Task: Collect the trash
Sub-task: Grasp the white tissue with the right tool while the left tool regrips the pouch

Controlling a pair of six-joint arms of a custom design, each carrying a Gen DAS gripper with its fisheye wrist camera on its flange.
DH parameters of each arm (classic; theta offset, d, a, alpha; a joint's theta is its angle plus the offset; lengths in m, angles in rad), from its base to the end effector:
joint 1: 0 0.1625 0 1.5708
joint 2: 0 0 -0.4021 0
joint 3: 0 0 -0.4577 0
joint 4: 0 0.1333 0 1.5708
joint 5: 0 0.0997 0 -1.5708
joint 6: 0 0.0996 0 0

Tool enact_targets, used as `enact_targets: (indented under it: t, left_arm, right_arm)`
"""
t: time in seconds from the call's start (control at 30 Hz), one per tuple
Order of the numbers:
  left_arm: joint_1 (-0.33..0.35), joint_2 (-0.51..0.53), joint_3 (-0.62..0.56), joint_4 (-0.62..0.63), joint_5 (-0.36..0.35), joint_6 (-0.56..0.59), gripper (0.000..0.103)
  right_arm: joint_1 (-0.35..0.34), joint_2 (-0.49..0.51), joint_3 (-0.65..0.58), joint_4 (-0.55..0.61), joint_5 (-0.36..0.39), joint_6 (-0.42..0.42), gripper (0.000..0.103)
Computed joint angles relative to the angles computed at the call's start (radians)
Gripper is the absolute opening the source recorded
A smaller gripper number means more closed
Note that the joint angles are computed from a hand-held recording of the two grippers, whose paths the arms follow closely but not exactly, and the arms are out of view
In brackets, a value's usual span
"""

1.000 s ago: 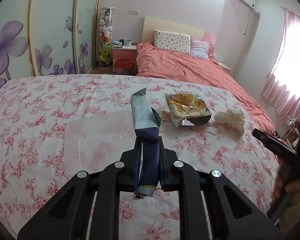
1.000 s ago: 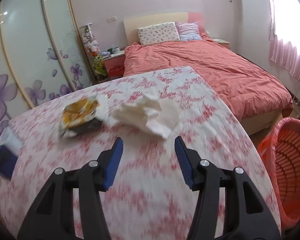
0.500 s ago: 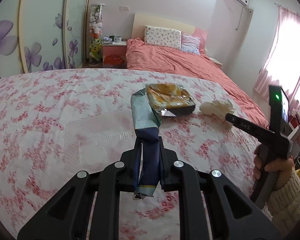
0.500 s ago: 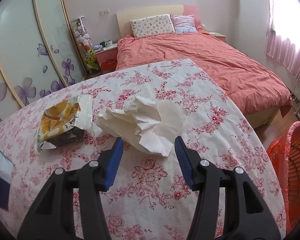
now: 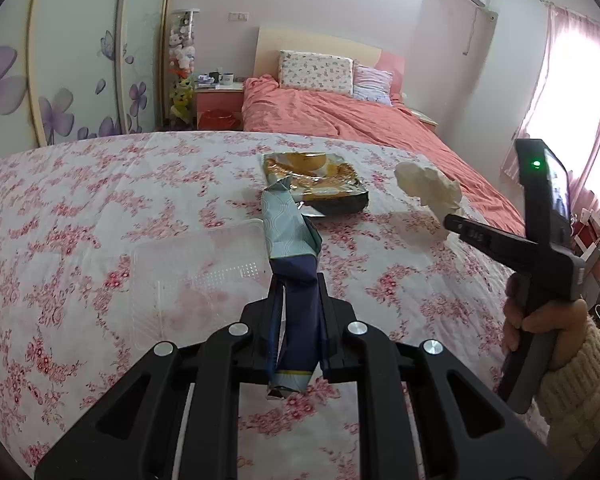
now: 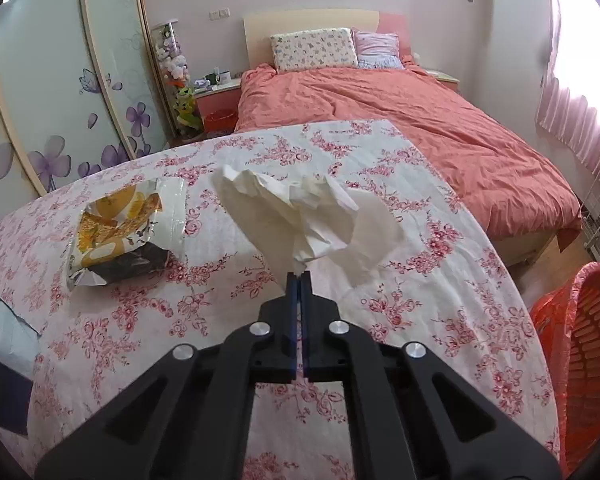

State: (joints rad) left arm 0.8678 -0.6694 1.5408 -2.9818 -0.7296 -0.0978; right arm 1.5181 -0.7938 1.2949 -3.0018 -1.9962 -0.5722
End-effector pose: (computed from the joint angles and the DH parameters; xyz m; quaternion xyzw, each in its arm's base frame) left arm -0.3134 -0.6908 0.0560 0.1583 0.8723 -0.3775 0.2676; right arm 0.0491 -0.8194 0.2550 0.1329 -0.8687 0.3591 0.3143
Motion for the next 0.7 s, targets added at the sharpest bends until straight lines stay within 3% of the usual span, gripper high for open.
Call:
enact_targets:
  t: [0.3,0.4,0.5,0.7]
  left_arm:
    - [0.015,-0.026,0.027,0.017,-0.028,-0.047,0.017]
    - [0.016,-0.028,0.025,0.032,-0.031,-0.058,0.023]
    - [0.014,-0.029,0.025,0.018,-0.024,-0.051,0.046]
    - [0.008,-0.022,0.014,0.039,0.006,-0.047,0.046]
  right_arm:
    - [-0.009,-0.049,0.065,-0.020,0.024,-0.002,0.002]
    - [-0.014,-0.061,0.077,-0.012,0.036,0.014,0.002]
    - [-0.017,-0.067,0.081,-0.005,0.046,0.017,0.002]
    - [-0.022,-0.080,0.096,-0.001,0.066,0.023,0.002]
